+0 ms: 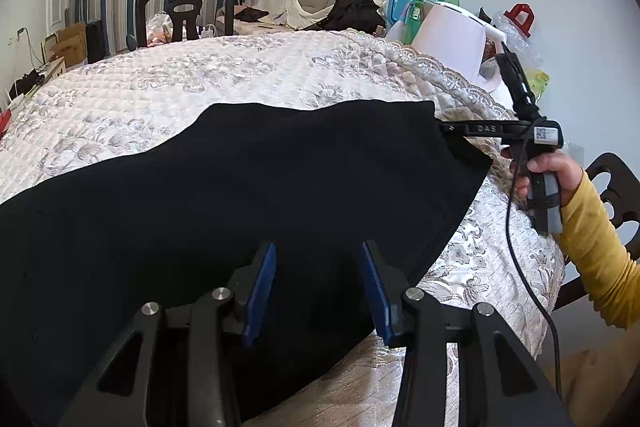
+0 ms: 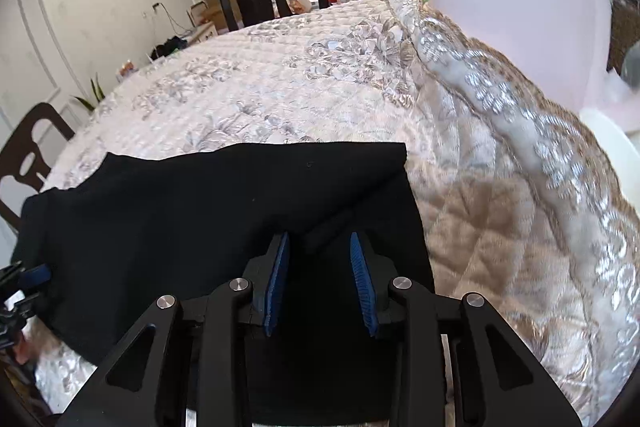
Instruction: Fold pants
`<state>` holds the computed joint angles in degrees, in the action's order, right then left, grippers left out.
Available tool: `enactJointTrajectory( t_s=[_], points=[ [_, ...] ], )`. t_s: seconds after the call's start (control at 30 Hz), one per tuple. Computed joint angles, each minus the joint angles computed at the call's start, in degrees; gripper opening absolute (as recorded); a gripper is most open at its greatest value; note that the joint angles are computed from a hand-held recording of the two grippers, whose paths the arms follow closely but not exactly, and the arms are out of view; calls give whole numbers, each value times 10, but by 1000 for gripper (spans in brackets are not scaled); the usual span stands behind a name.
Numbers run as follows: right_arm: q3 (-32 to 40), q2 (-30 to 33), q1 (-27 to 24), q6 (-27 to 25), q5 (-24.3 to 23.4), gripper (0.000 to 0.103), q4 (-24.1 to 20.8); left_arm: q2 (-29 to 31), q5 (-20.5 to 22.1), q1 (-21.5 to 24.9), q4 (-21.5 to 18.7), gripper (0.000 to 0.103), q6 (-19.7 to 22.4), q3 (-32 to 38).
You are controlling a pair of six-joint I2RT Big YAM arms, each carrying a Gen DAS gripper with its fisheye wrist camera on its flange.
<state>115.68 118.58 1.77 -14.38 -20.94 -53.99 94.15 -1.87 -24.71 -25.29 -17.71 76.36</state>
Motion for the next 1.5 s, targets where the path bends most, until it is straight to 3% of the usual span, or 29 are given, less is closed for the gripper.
enactJointTrajectory(
  t_s=[0.13,0.2,0.27,0.6,0.8,0.93,1.23,1.43,1.5],
  points=[
    [-18,-9,12,-11,26,32,25,4,4,-1,-1,46,3,5],
    [-18,-10,12,-19,20,27,24,5,6,0,-3,46,2,7],
    [-13,-7,10,-28,4,3,12,7,8,1,-4,46,1,8],
    [-89,-69,-29,16,-12,3,61,8,23,6,-5,47,-11,8],
    [-129,-94,-46,44,-25,3,55,12,40,8,-12,50,-11,12],
    [-146,-98,-44,41,2,3,59,10,59,11,-16,51,-12,8],
    [-164,-109,-51,48,4,3,68,1,57,3,-31,55,7,1],
    [-204,-141,-48,27,63,3,110,-4,74,5,-36,57,11,-2],
    [-213,-153,-51,33,40,3,128,-4,76,6,-44,57,12,2]
  ],
)
